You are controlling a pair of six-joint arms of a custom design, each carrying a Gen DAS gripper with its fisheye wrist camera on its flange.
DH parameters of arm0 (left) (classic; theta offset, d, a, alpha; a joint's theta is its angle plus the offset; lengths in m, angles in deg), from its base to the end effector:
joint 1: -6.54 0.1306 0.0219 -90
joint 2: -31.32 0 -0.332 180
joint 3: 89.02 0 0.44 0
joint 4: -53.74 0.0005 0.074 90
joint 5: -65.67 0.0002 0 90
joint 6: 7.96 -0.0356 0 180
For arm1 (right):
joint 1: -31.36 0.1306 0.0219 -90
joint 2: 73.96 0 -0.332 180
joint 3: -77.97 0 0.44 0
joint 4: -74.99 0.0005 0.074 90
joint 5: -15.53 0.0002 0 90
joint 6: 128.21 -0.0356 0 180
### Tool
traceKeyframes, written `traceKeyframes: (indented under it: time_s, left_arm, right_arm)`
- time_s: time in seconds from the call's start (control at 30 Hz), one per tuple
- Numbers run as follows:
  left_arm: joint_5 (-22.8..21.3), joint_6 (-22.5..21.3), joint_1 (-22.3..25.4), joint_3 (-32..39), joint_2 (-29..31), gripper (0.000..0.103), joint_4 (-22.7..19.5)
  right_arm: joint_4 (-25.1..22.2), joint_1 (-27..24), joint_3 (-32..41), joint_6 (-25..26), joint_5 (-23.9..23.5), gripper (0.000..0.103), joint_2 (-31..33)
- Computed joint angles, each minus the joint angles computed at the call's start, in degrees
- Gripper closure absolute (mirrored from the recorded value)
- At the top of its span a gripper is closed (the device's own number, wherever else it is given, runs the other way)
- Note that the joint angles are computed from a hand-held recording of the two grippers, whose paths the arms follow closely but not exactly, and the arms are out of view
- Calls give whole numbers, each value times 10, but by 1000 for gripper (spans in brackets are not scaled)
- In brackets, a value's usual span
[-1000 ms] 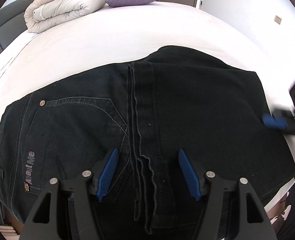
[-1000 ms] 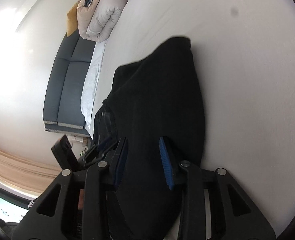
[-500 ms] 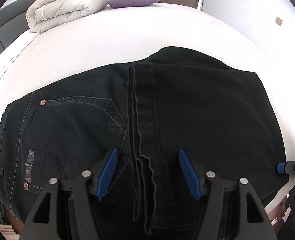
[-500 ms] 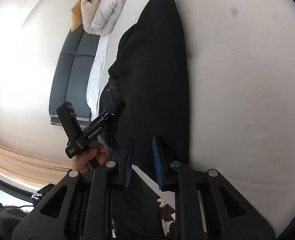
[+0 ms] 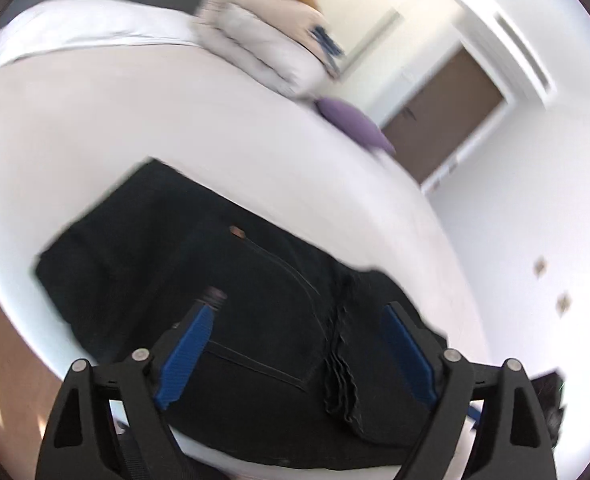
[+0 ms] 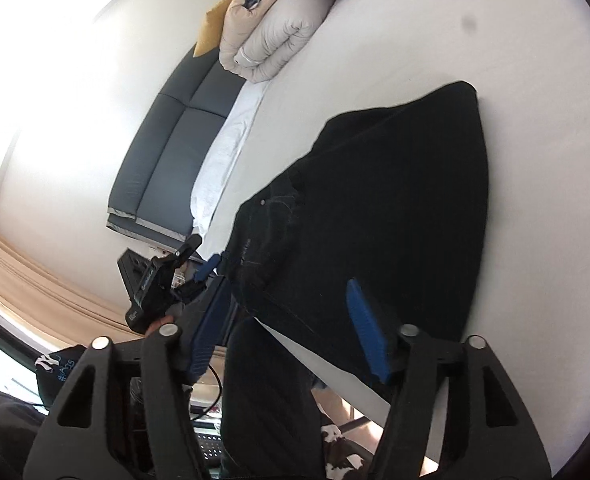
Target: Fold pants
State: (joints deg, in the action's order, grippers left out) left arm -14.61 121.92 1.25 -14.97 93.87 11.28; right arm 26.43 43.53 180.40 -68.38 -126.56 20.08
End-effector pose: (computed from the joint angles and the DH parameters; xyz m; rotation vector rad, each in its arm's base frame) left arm 0.3912 -0.0428 0.4567 -0.5449 2.1013 -0.6418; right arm 0.5355 0.1437 0.4640 -0.1536 2.3192 1.4132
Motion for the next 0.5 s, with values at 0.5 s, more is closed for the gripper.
traceKeyframes:
  time_s: [0.5]
  left_arm:
    - [114, 282, 160, -200, -126, 15, 154]
  right_arm:
    - [68, 19, 43, -117, -40, 40, 59]
